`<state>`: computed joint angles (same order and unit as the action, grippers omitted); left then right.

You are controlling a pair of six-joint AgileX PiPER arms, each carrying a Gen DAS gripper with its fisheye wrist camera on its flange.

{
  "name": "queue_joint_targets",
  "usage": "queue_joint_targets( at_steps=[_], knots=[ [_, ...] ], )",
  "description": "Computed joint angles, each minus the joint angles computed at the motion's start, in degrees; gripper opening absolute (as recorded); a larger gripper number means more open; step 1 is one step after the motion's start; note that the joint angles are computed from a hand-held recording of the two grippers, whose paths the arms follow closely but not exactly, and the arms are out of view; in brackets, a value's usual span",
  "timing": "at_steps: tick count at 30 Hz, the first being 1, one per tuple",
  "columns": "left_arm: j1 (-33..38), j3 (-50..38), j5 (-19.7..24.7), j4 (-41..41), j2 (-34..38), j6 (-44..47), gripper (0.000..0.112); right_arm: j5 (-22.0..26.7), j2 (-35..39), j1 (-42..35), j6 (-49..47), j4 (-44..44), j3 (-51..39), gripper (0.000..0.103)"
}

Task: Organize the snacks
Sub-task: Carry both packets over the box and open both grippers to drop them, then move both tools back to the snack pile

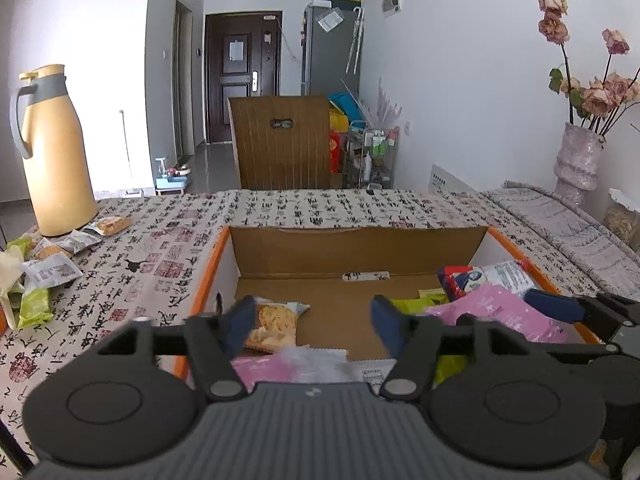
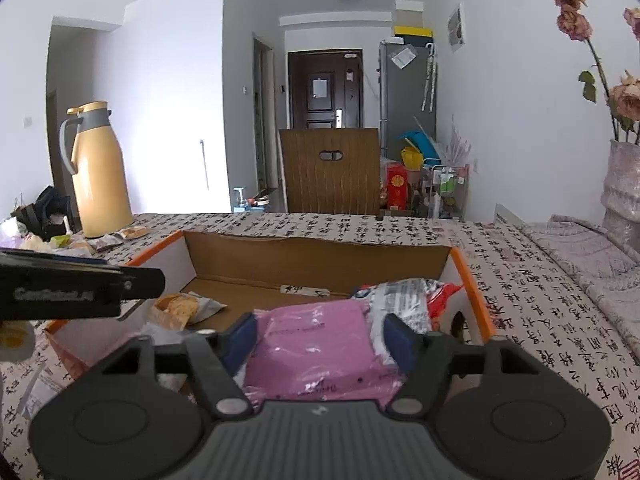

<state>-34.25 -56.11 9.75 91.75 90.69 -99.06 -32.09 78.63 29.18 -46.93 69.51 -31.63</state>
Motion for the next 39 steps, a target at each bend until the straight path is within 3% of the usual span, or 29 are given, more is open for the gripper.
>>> queue_joint_targets(
  at_steps=[2,5,15,26,39],
  knots=[
    [-0.4,0.5,1.2,4.1,-0.6,-4.5,0.09,-0.4,-0.8,-0.3,1.6,-0.9,0.7,0.093],
    [-0.7,1.2,2.2,7.6,-1.4,-8.5,0.103,-0.8,-2.2,-0.7,2.9,-1.5,1.4,0.103],
    [-1.3,2.4,3.4,5.2,-4.3,-5.9,0.103,-1.6,-5.0,-1.2,4.0,-2.4,2.6,0.103],
    [-2.9,5.0,6.5,-5.3,-10.1,5.5,0.103,-6.6,-10.4,5.1,-5.6,7.8,3.4,0.103],
    [-4.8,13.4,7.8,-13.4,-20.0,12.3,0.103,-20.4,-15.9,24.2,-13.3,24.5,6.3,0.103]
  ],
)
